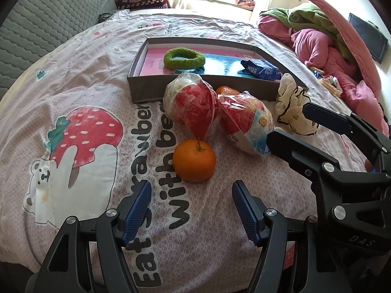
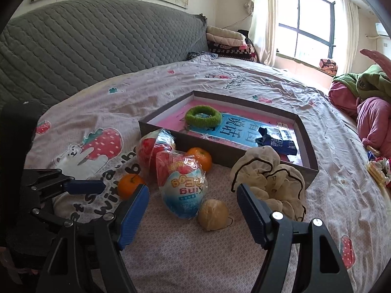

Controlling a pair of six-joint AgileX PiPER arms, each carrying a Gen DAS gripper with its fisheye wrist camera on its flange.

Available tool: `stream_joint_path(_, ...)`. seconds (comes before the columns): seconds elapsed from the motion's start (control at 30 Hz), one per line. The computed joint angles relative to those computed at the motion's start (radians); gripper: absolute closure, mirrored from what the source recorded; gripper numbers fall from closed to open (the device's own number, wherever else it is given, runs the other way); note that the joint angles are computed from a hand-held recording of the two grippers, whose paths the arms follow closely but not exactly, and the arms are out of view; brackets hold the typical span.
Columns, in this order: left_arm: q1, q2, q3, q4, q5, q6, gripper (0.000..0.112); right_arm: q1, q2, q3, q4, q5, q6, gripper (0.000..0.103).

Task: Organize objects
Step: 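Move both open grippers toward the candy eggs and orange beside the tray, then close the left gripper on the orange while the right gripper closes on the bagged blue-white candy egg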

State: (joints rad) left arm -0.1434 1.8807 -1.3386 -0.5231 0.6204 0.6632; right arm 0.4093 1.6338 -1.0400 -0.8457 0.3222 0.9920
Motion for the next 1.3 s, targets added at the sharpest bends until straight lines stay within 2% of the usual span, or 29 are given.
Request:
stream_joint_path(0.13, -0.003, 0.008, -0.011, 0.011, 0.0, -0.012, 0.042, -0.019, 0.022, -0.03, 0.142, -0.011, -0.147, 0.029)
stream_joint_path(0.5, -0.014, 0.03, -0.036, 0.031, -0.009, -0.041, 0.042, -0.053, 0.073, -0.097, 0.332, -0.002, -0.338, 0.029)
stream_joint_path(0.67, -0.021, 0.039, -0.046, 0.05, -0.021, -0.061, 0.042, -0.076, 0.104, -0.14, 0.531, 0.009, -0.546, 0.029)
stream_joint_path(1.3, -0.046, 0.072, -0.08, 0.14, -0.074, -0.141, 0.042, -0.108, 0.177, -0.24, 0.726, 0.094, -0.745, 0.03)
